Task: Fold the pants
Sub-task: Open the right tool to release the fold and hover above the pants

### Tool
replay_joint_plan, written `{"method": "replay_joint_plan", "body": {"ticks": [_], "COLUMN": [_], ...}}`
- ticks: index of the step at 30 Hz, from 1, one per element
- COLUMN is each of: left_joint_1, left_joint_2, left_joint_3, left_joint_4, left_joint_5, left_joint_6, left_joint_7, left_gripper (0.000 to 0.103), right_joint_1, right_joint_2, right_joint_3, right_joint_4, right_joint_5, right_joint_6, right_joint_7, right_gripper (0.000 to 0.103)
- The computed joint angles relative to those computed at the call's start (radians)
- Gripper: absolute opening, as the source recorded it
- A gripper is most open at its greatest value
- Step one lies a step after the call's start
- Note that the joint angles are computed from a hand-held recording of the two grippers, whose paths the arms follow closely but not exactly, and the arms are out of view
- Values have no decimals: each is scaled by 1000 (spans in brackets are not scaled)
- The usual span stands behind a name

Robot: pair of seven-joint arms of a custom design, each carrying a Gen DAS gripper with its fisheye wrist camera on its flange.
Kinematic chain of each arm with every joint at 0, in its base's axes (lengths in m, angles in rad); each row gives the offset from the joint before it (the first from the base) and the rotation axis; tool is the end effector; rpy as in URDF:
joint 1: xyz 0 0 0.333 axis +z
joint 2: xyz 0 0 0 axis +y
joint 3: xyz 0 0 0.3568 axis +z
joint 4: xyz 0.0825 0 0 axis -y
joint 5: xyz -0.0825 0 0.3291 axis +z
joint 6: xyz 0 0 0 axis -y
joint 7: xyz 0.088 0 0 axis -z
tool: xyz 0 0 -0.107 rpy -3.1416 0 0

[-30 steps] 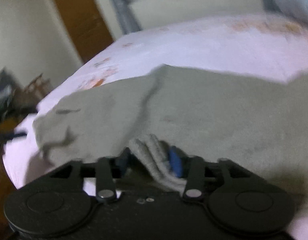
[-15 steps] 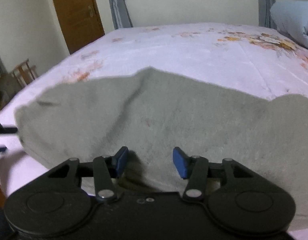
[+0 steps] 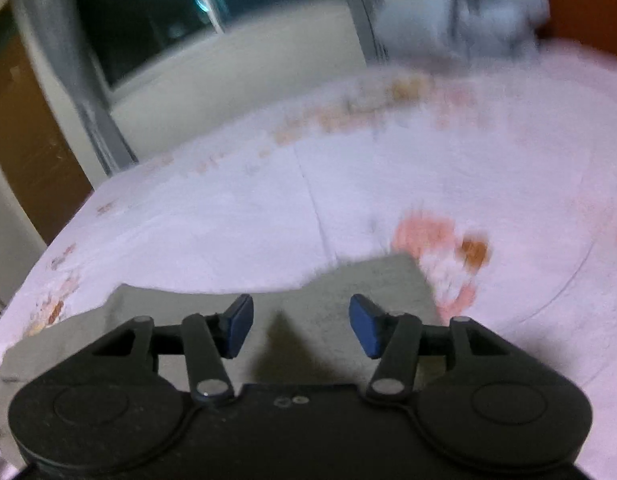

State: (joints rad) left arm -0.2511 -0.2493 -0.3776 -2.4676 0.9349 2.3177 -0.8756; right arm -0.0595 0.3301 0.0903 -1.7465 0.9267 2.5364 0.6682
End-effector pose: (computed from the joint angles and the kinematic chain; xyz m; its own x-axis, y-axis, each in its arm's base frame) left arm 0.3352 -0.2349 0.4687 0.7820 -0.4712 0.4080 -0.1766 -0.7953 -0.5799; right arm 0.6456 0.0028 0.4961 0.3615 -0.8697 -0.3361 -0.7585 -0.0647 -0.6485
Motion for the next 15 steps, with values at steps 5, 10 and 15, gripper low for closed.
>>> {"method": "replay_joint_plan", "body": {"ticks": [5, 10, 15], "left_joint_1": [7, 11, 10], "left_joint_2": [-21, -4, -28], "left_joint_3": [2, 1, -1], "left_joint_4": [-24, -8, -13], "left_joint_5": [22, 23, 10], "left_joint_6": [27, 16, -12], "left_joint_7": [-31, -8, 11], "left_gripper": [98, 98, 98], "right_joint_1": [-25, 61, 209], "right_joint_2": [-87, -206, -194], "right_joint_3": [74, 79, 68], "right_joint_4": [-78, -209, -244], "right_joint_5": [219, 306, 198], "right_joint_6": [125, 46, 194], "right_joint_7": [-227, -480, -414], "right_gripper": [48, 54, 43]}}
